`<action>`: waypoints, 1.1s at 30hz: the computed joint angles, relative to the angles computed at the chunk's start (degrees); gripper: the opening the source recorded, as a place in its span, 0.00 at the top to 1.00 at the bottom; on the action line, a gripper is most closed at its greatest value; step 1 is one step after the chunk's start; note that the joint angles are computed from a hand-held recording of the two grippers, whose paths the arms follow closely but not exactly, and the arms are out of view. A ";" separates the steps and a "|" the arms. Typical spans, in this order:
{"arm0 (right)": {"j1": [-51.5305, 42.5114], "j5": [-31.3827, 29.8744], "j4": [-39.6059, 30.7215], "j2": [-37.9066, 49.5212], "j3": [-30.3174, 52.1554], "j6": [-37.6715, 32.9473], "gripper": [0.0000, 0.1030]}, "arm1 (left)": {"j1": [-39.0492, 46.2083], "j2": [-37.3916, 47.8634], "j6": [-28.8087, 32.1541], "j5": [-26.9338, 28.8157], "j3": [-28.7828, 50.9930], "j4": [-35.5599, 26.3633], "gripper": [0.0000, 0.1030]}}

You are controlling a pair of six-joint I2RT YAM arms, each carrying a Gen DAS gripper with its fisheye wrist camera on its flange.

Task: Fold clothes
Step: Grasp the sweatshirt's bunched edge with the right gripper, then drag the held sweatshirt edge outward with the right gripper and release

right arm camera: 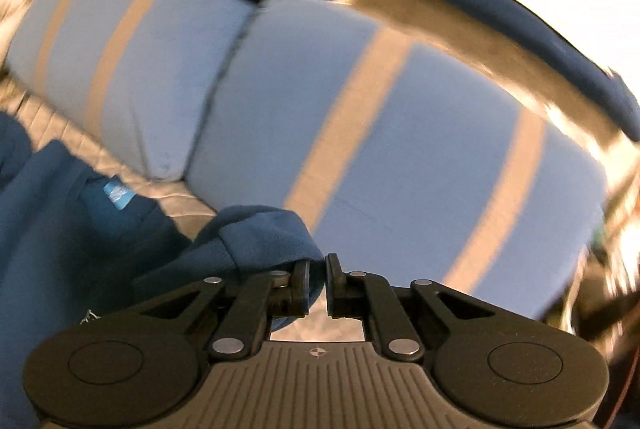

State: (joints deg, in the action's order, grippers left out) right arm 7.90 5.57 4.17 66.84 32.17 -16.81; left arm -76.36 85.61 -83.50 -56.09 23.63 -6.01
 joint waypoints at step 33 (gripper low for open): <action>-72.89 -32.58 24.32 16.13 -19.42 -38.35 0.56 | -0.27 0.07 -1.23 -0.24 0.88 -2.56 0.01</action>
